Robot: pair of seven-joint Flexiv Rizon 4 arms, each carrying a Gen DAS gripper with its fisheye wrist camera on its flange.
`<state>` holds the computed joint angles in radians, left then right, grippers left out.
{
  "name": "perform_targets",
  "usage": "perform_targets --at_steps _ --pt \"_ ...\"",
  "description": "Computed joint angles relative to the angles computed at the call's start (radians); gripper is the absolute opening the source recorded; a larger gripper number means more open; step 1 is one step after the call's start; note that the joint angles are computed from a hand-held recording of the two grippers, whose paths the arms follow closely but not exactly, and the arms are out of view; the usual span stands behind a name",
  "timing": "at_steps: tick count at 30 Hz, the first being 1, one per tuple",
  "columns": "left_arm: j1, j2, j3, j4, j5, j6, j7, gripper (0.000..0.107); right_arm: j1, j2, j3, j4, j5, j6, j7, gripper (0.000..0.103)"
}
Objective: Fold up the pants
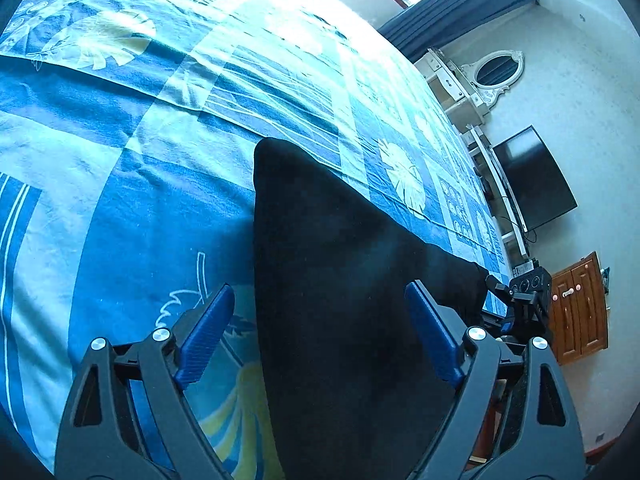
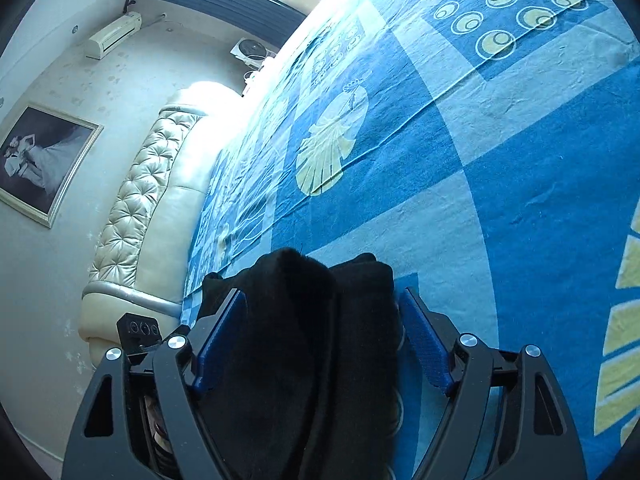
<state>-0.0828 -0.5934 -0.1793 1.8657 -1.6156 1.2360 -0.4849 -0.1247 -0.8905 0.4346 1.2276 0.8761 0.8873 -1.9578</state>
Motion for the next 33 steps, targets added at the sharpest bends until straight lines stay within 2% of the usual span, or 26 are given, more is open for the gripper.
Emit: perform_targets --at_steps 3,5,6,7,8,9,12,17,20,26,30,33 --pt "0.034 -0.047 0.0 -0.039 0.126 -0.062 -0.103 0.087 -0.006 -0.027 0.015 -0.038 0.008 -0.051 -0.008 0.078" --pt "0.052 -0.07 -0.013 -0.058 0.184 -0.065 -0.144 0.086 0.023 -0.017 -0.008 -0.03 -0.029 -0.051 -0.019 0.074" --pt "0.057 -0.074 -0.022 -0.063 0.199 -0.052 -0.144 0.075 0.043 -0.012 -0.025 -0.025 -0.057 -0.05 -0.012 0.059" --pt "0.059 -0.079 -0.024 -0.067 0.231 -0.042 -0.149 0.065 0.05 -0.01 -0.03 -0.021 -0.07 -0.052 -0.006 0.052" --pt "0.071 -0.083 -0.028 -0.071 0.275 -0.062 -0.16 0.045 0.047 -0.009 -0.025 -0.017 -0.068 -0.046 -0.011 0.05" --pt "0.079 -0.084 -0.036 -0.072 0.294 -0.06 -0.173 0.038 0.042 -0.008 -0.02 -0.014 -0.064 -0.041 -0.017 0.046" --pt "0.084 -0.078 -0.054 -0.071 0.336 -0.012 -0.196 0.027 0.027 -0.004 -0.003 -0.009 -0.046 -0.024 -0.046 0.039" --pt "0.094 -0.081 -0.063 -0.092 0.444 0.053 -0.266 0.023 0.017 -0.01 0.023 -0.046 -0.009 -0.024 -0.094 0.035" --pt "0.098 -0.106 -0.039 -0.141 0.556 0.069 -0.342 0.023 0.049 -0.04 0.01 -0.112 -0.019 -0.034 -0.078 0.035" --pt "0.129 -0.203 0.016 -0.329 0.752 0.015 -0.498 0.023 0.126 -0.155 -0.005 -0.328 -0.059 -0.056 -0.006 0.034" --pt "0.116 -0.281 0.093 -0.443 0.895 -0.08 -0.633 0.025 0.189 -0.247 -0.059 -0.456 -0.139 -0.084 0.136 0.034" --pt "0.152 -0.281 0.033 -0.41 0.913 -0.015 -0.605 0.028 0.165 -0.297 -0.026 -0.498 -0.139 -0.119 0.166 0.034"
